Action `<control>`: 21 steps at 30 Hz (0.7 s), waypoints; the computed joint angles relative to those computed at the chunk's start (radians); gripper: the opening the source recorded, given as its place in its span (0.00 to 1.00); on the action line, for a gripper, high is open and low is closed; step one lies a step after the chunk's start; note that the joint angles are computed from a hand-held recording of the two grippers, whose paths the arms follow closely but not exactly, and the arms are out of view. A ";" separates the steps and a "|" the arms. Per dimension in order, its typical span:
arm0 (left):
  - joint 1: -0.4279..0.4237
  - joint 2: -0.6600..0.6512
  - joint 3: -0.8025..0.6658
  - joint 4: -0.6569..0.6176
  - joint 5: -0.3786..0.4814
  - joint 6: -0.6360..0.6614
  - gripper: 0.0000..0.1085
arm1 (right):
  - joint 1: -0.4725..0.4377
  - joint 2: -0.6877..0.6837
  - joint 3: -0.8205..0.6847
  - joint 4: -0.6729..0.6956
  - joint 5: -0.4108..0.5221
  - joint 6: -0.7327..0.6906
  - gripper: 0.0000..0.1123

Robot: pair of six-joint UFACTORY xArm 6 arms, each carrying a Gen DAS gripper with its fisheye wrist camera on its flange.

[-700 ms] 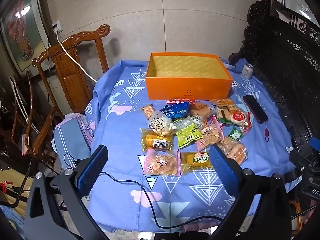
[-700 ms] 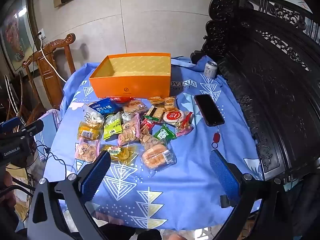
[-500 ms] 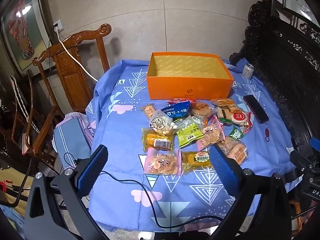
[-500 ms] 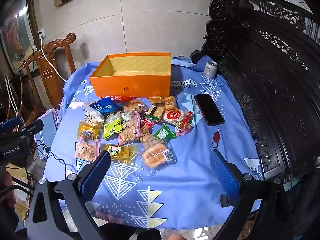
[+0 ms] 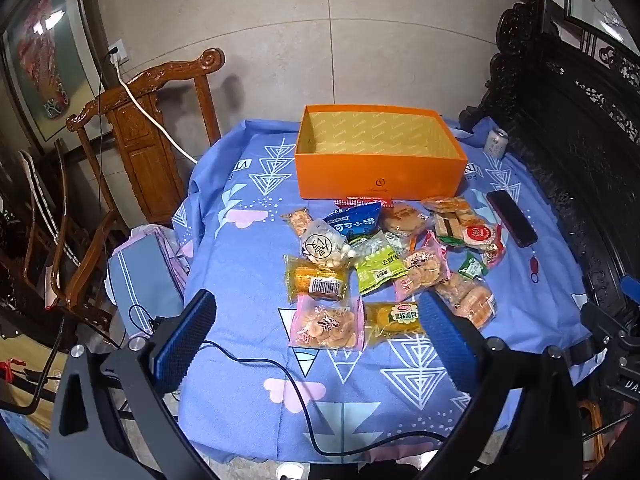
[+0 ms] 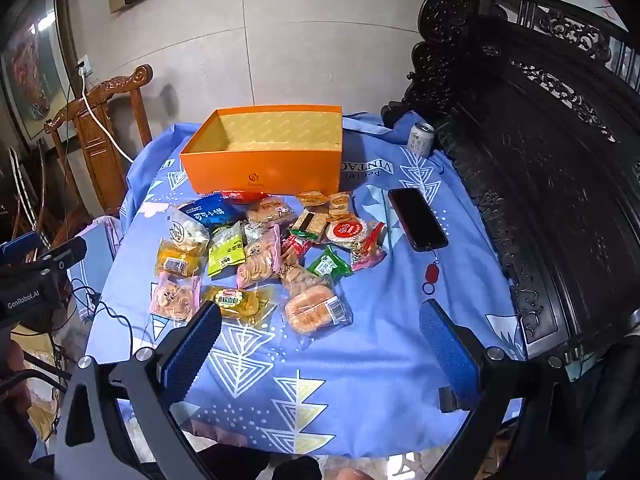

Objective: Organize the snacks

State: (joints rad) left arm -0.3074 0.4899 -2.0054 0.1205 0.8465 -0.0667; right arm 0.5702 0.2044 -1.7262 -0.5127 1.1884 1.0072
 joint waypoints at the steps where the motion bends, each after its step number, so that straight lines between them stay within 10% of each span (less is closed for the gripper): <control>1: 0.000 0.000 0.000 0.000 0.000 0.000 0.91 | 0.003 0.007 -0.014 0.001 0.007 -0.001 0.89; 21: 0.001 -0.001 0.002 0.003 -0.005 -0.002 0.91 | 0.009 0.004 -0.016 -0.006 0.016 0.000 0.89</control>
